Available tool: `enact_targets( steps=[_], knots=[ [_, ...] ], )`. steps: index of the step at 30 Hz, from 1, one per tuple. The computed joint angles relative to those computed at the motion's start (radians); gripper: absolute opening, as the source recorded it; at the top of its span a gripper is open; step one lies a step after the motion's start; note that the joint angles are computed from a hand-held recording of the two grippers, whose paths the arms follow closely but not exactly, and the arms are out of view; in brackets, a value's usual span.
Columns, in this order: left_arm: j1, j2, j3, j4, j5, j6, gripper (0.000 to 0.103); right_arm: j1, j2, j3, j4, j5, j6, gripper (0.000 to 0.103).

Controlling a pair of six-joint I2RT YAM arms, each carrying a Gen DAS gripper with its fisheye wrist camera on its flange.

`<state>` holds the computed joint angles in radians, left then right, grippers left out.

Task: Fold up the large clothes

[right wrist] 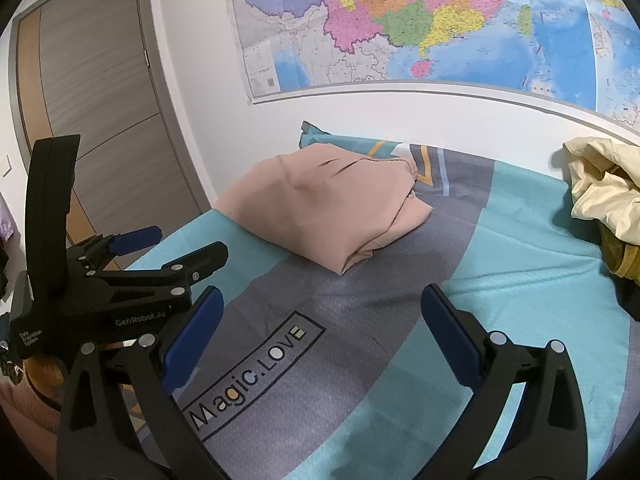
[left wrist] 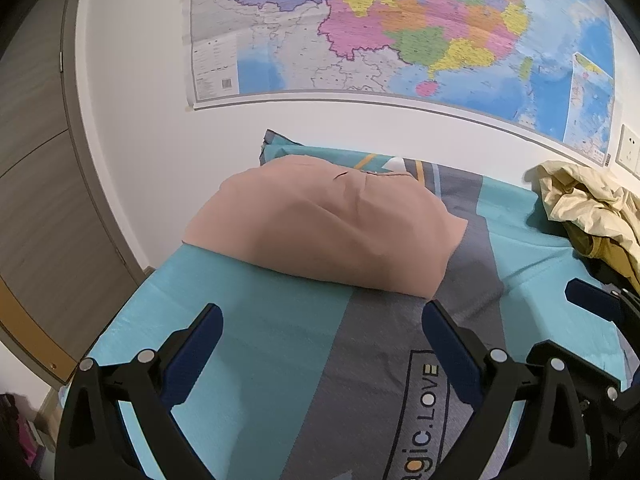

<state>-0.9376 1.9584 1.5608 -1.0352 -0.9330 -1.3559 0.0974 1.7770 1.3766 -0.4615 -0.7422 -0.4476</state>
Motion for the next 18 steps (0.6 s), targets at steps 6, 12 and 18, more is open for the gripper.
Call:
enact_targets(
  steps=[6, 12, 18],
  knots=[
    [-0.005, 0.006, 0.008, -0.011, 0.0, -0.008, 0.096, -0.005, 0.0, 0.004, -0.008, -0.007, -0.001, 0.097],
    [-0.009, 0.015, 0.016, -0.021, 0.001, -0.021, 0.096, -0.004, -0.002, 0.001, -0.008, -0.003, -0.004, 0.097],
    [-0.008, 0.017, 0.017, -0.025, 0.003, -0.025, 0.096, -0.003, -0.006, -0.004, -0.007, -0.002, -0.002, 0.097]
  ],
)
